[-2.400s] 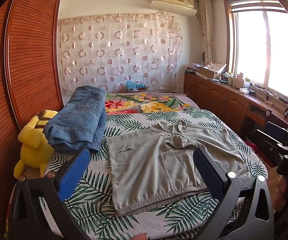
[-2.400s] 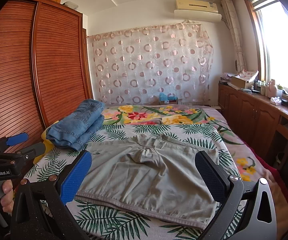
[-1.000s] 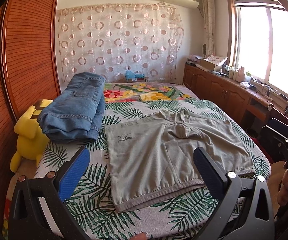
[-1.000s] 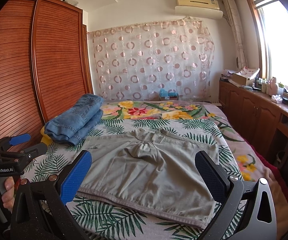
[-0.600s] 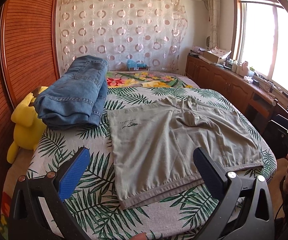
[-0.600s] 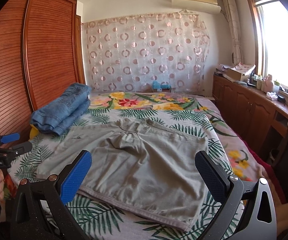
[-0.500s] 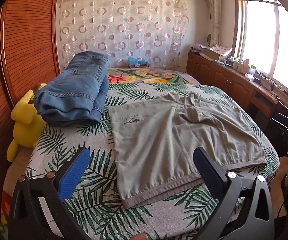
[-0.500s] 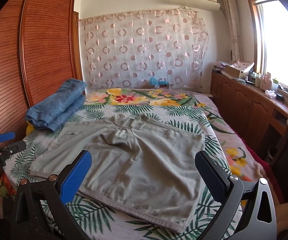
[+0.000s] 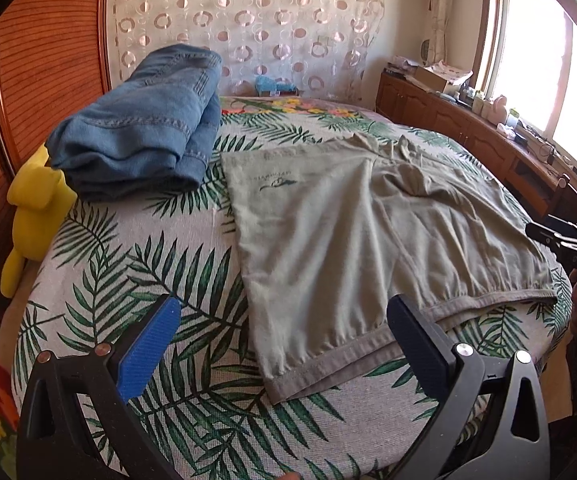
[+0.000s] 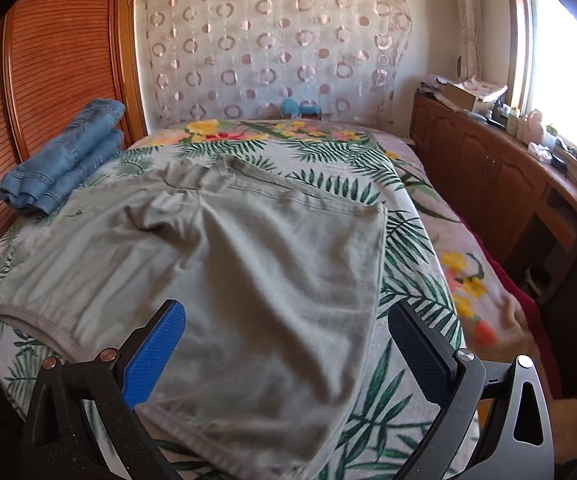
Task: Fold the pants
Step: 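Lower the left tool to the grey pants hem and close it, then lift the gripped pants corner with the left tool and fold it over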
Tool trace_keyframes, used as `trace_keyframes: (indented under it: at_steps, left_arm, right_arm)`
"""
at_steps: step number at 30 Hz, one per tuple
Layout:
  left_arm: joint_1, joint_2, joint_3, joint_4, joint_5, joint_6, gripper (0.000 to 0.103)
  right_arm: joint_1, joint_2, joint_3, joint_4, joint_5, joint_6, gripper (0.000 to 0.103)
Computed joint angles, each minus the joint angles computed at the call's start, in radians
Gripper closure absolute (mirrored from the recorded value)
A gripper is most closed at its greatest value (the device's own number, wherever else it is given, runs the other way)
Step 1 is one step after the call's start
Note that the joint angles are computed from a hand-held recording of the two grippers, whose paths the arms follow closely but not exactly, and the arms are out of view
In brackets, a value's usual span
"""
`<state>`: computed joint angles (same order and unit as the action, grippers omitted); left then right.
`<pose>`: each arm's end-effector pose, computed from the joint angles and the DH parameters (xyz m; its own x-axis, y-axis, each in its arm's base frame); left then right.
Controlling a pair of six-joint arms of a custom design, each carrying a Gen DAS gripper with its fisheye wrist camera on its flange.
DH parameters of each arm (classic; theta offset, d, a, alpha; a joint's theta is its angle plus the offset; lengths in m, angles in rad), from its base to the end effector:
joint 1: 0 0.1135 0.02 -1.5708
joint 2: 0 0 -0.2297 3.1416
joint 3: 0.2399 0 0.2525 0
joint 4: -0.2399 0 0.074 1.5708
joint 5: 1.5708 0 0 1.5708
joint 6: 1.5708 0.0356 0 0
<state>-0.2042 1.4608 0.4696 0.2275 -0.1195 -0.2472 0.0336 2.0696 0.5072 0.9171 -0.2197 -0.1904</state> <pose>0.2538 -0.0482 0.0938 -0.6853 -0.1062 -0.7205 -0.0522 0.9939 -0.0968 0.2784 0.0171 0.0051 -0.5511 -0.2033 -0.8093 -0.3168 0.9482 -0.0225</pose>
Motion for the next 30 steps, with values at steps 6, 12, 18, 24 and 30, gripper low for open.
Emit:
trace_keyframes:
  at_steps: [6,12,18,24,30]
  left_arm:
    - [0.039,0.033,-0.017,0.035,0.063,0.003,0.013]
    - [0.051,0.009,-0.058,0.05,0.1,0.006,0.032]
    - [0.058,-0.01,-0.091,0.046,0.108,0.005,0.051]
    - [0.059,-0.016,-0.098,0.046,0.111,0.023,0.06]
    - [0.039,-0.016,-0.094,0.048,0.119,0.04,0.095]
  right_arm:
    - [-0.013,-0.025,0.093,-0.158,-0.009,-0.031,0.015]
    - [-0.033,-0.021,0.156,-0.259,-0.027,-0.034,0.025]
    - [-0.03,-0.066,0.105,-0.269,-0.075,-0.073,0.025]
    - [-0.01,-0.09,0.084,-0.321,-0.051,-0.11,0.025]
    - [-0.006,-0.144,0.029,-0.316,-0.041,-0.115,0.025]
